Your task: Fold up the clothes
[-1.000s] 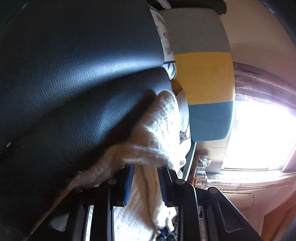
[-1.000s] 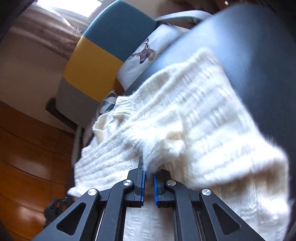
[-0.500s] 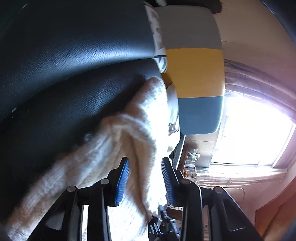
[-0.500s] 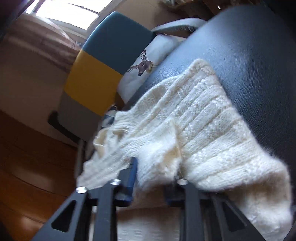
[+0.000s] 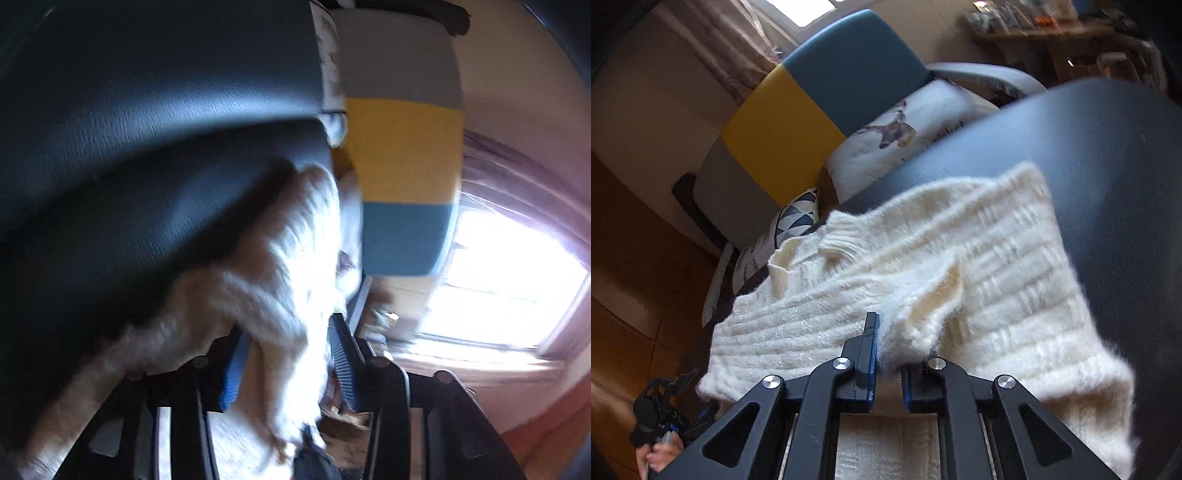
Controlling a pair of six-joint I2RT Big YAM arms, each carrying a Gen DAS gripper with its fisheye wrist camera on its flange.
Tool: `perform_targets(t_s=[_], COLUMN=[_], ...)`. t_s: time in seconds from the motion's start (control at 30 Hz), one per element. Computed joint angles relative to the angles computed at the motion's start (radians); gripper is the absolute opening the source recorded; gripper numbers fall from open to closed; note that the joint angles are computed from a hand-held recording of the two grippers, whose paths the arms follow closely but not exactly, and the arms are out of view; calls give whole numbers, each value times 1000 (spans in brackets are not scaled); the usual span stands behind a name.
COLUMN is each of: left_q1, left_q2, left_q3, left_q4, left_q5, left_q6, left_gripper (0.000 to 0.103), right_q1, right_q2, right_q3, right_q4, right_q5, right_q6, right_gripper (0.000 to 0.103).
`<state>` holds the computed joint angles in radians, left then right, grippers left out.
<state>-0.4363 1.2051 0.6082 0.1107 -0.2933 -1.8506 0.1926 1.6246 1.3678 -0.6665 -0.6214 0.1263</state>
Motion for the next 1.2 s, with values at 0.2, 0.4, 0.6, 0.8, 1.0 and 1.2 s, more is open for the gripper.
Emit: perform_targets(t_s=[0.2, 0.4, 0.6, 0.8, 1.0, 1.2], left_q1=[-27, -75, -104, -109, -56, 46], left_q2=[-12, 45, 35, -119, -258, -276], left_q3=[131, 127, 155, 8, -19, 14], left_q4=[-272, -337, -408, -264, -393, -437], left_q5=[-91, -35, -24, 32, -23, 112], left_q6=[322, 313, 363, 326, 423, 623], left_gripper=[7, 6, 7, 17, 23, 25], right_q1=[-18, -48, -53, -104, -7, 159], right_q2=[-56, 13, 22, -72, -115, 9], right_q3=[-4, -31, -35, -92, -40, 82], right_q4=[77, 44, 71, 149, 93, -183], right_q5=[10, 38, 38, 137, 26, -5], right_q6=[-36, 15, 57, 172, -16, -207], right_gripper=[9, 9, 13, 52, 73, 73])
